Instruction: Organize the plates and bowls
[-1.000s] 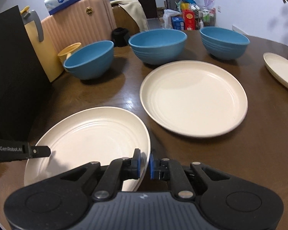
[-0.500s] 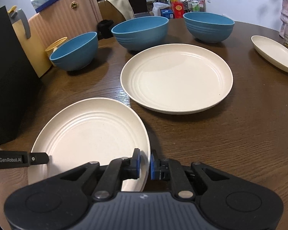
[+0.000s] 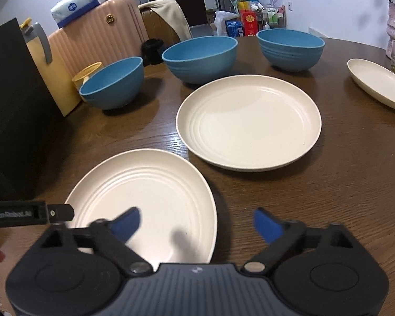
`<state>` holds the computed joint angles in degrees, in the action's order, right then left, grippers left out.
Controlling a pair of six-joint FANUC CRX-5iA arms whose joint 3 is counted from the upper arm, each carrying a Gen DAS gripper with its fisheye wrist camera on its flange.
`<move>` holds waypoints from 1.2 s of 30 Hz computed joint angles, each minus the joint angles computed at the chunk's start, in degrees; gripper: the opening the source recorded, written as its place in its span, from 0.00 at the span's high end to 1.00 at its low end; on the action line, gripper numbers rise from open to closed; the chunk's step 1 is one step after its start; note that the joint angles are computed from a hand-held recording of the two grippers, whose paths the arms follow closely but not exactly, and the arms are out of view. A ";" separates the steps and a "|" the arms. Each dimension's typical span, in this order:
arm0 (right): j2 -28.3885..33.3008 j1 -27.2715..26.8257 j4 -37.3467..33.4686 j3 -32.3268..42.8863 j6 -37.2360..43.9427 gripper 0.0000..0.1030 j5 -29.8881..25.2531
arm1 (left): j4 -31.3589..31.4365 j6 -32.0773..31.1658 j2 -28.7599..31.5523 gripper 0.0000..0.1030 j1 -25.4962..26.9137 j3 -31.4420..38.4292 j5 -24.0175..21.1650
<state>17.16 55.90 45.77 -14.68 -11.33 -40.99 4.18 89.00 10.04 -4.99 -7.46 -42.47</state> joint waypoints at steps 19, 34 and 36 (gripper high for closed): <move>-1.36 0.87 -2.05 0.53 -3.66 0.00 -5.90 | 3.01 -4.83 -1.50 0.00 0.69 -1.72 2.52; -0.42 1.44 -3.77 2.56 -5.56 0.00 -10.13 | 8.18 -10.76 -0.87 0.00 2.25 -2.57 4.14; -0.22 1.54 -3.88 3.10 -5.33 0.00 -10.95 | 8.91 -11.45 -0.68 0.00 2.30 -2.53 4.15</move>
<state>16.94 57.45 41.89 -11.58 -16.66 -51.94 13.09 77.56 9.36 -2.69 -10.00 -38.31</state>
